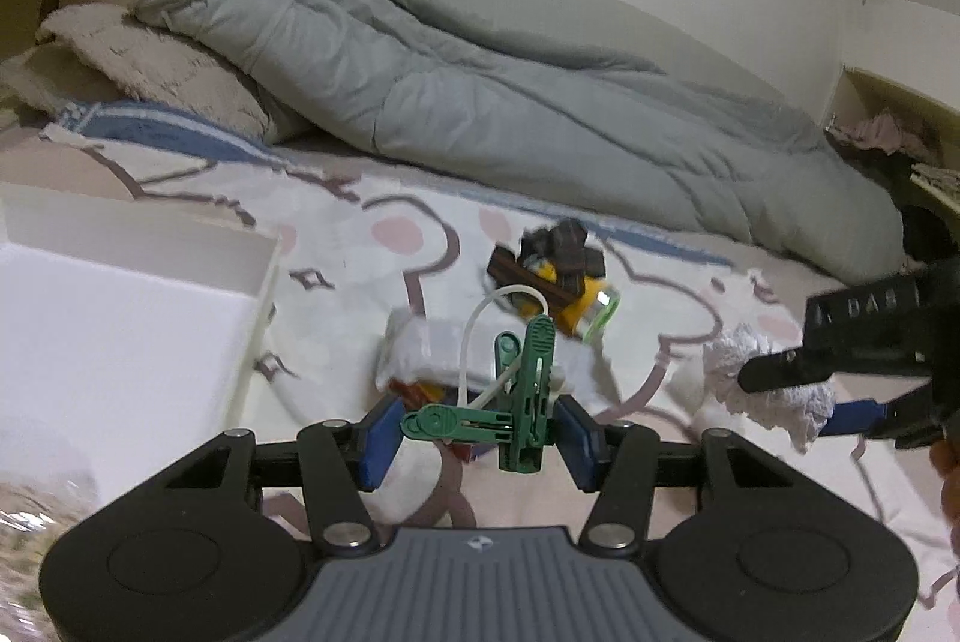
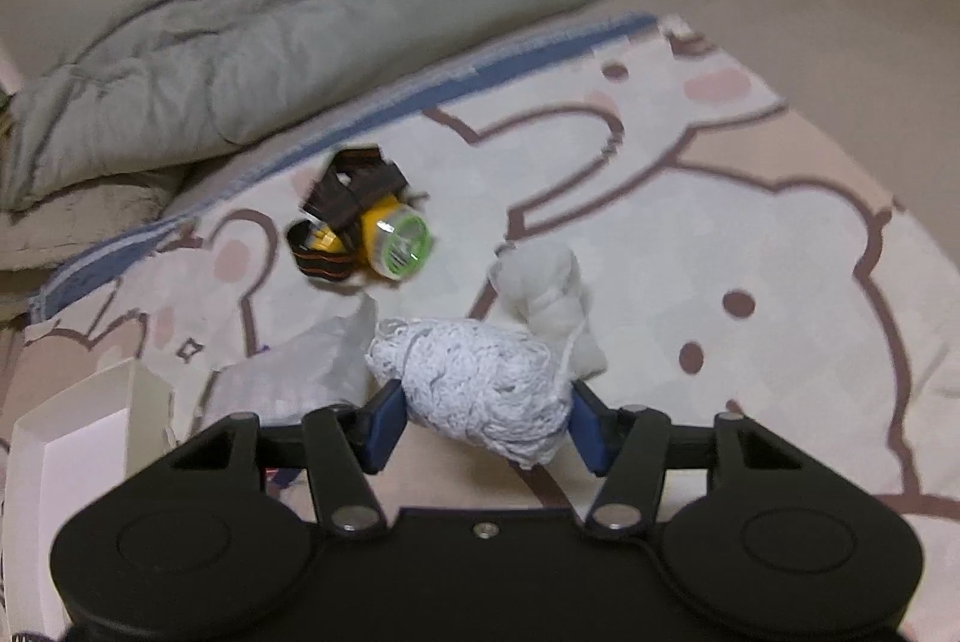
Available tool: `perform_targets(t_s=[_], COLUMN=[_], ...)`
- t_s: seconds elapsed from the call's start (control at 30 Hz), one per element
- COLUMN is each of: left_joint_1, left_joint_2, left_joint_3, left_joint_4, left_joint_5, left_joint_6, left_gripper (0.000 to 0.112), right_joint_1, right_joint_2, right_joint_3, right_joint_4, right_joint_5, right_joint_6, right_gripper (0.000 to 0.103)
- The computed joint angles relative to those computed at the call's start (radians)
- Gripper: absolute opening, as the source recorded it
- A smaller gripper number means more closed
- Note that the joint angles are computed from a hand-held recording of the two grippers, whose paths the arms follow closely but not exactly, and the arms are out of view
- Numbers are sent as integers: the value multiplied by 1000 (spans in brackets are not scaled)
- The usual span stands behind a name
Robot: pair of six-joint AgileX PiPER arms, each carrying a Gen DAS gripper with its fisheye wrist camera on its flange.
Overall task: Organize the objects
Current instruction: 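Carry the clothespin with the left tool while the right tool carries the rope toward the white box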
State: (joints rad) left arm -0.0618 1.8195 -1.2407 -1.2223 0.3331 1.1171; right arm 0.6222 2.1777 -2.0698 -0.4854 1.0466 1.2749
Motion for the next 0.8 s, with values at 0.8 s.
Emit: perform_targets(t_s=[0.8], left_joint_1=[73], left_joint_2=[-207], left_joint_3=[-304], left_joint_4=[735], left_joint_5=[386], left_joint_6=[-637], left_gripper=[55], right_joint_1=[222], right_joint_2=[-272], right_joint_3=[181], right_joint_4=[-281], right_joint_5=[-43], right_joint_6=[65], right_gripper=[58])
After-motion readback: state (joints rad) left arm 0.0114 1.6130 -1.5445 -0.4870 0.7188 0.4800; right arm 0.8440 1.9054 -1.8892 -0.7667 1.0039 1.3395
